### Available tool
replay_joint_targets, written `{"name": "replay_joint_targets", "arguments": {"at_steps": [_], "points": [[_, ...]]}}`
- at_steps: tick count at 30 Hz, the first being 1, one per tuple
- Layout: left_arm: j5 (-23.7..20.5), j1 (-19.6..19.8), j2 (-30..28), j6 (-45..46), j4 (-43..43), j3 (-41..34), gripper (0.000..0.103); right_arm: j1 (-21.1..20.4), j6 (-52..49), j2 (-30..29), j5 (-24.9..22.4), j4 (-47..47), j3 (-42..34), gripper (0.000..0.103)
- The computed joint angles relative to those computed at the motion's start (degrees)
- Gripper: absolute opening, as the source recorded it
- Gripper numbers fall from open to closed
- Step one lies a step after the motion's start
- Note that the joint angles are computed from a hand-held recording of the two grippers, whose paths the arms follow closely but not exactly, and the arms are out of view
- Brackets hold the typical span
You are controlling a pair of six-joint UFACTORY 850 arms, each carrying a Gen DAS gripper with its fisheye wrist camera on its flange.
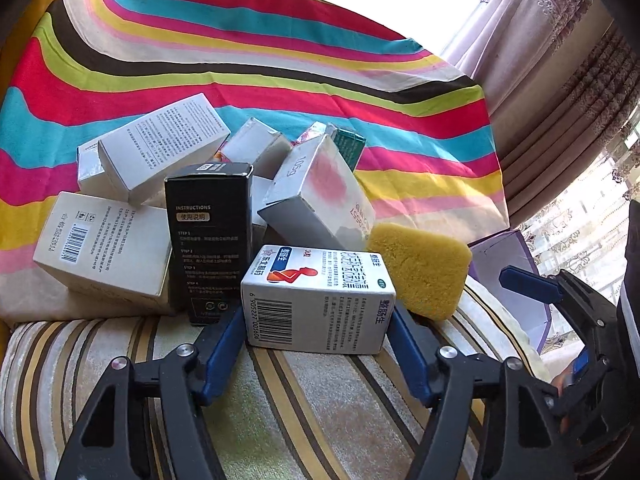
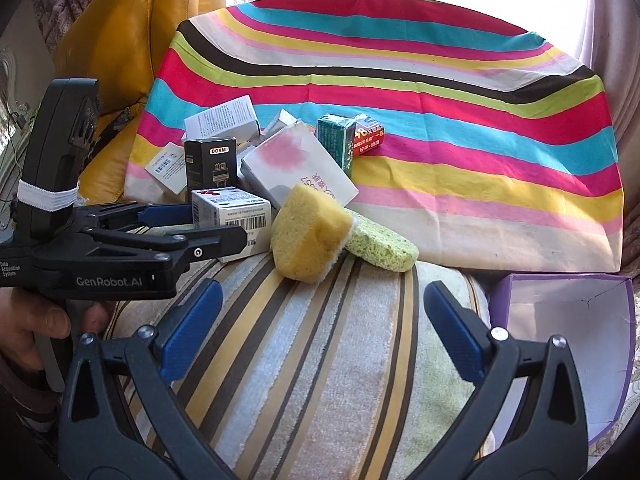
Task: Organize objects
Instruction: 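Grasp the white box with red-blue print with the left tool while the right tool grasps the yellow sponge, then carry both held items over the purple box and open both tools to drop them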
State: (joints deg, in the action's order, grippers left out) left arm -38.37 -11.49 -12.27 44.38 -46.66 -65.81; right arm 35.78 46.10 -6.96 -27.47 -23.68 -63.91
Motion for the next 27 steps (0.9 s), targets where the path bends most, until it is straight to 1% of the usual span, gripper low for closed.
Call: {"name": "replay_joint_targets", "arguments": {"at_steps": [3,9,11,13,15,19,20,21,22,23,24,27], "points": [[0.1,0.4,0.6,1.4,-1.7,0.6,0.070,-0.4,-3.0,-1.0,0.0,2.0,-0.9,0.096],[2.7,0.9,2.9,3.8,-5.4,2.9,0.070,-0.5,-4.7,-2.6,-0.3,0.5,-2.6,0.096],[3.6,1.1,3.5,4.3,-6.8,3.5,0.070,-0.9,-6.8,-3.3,-0.4,2.1,-3.3,0.096],[4.2,1.6,4.1,4.7,-8.3,4.1,0.070,-1.3,-8.6,-3.7,-0.1,4.0,-3.7,0.094],[4.6,1.9,4.4,5.1,-9.4,4.5,0.070,-1.6,-9.4,-3.9,0.2,5.2,-4.0,0.085],[5.4,1.9,4.8,5.4,-10.1,4.9,0.070,-2.5,-13.0,-4.8,1.2,9.9,-4.6,0.078],[5.7,1.7,4.9,5.3,-9.9,5.0,0.070,-2.7,-12.7,-4.8,1.6,10.0,-4.6,0.074],[6.0,1.6,5.1,5.3,-9.9,5.1,0.070,-2.9,-12.7,-4.8,2.1,10.5,-4.6,0.067],[6.2,1.5,5.2,5.4,-9.9,5.2,0.070,-3.1,-13.1,-4.9,2.4,11.1,-4.7,0.062],[6.4,1.5,5.3,5.5,-9.9,5.3,0.070,-3.1,-13.4,-5.0,2.5,11.5,-4.7,0.052],[6.4,1.4,5.4,5.7,-10.0,5.4,0.070,-3.1,-13.7,-5.1,2.5,11.8,-4.7,0.044],[6.9,1.1,5.7,5.6,-9.7,5.6,0.070,-3.0,-15.9,-4.8,3.5,13.4,-4.2,0.038]]}}
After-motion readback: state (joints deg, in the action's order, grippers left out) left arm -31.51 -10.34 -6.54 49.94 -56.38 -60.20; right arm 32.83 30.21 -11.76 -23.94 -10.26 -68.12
